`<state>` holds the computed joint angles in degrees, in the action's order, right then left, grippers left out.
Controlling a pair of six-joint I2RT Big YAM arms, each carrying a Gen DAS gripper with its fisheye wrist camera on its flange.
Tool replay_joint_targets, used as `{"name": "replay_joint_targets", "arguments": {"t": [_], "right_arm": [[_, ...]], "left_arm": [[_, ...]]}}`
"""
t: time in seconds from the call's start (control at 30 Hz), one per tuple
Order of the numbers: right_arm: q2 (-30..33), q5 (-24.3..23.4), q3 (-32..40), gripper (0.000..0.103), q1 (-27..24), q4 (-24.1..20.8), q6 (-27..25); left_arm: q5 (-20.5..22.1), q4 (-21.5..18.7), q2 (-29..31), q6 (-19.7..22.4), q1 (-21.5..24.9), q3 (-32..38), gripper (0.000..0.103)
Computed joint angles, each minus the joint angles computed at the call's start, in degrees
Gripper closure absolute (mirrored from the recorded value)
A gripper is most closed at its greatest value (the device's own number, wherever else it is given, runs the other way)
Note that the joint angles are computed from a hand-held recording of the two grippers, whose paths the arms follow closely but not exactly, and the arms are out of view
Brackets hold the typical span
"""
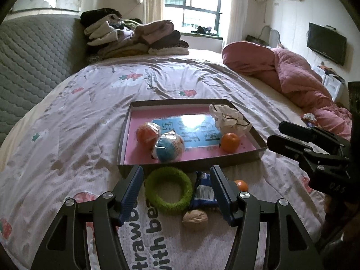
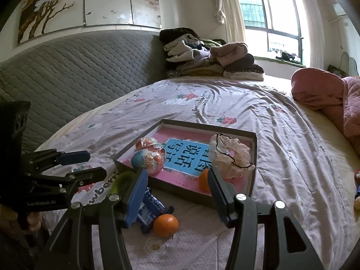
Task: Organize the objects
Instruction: 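Withdraw both open tools from the tray back toward the loose items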
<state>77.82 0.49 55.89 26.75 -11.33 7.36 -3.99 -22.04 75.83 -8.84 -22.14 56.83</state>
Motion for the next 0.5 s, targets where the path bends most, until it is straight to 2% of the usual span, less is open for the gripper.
{"name": "replay_joint_targets", "arguments": {"t": [0.5], "right_arm": [[-1.2, 1.1, -2.2, 0.048, 1.0, -0.8, -0.6]], "left_arm": [[-0.6, -1.6, -0.8, -0.2, -0.8, -1.3, 0.04]]}}
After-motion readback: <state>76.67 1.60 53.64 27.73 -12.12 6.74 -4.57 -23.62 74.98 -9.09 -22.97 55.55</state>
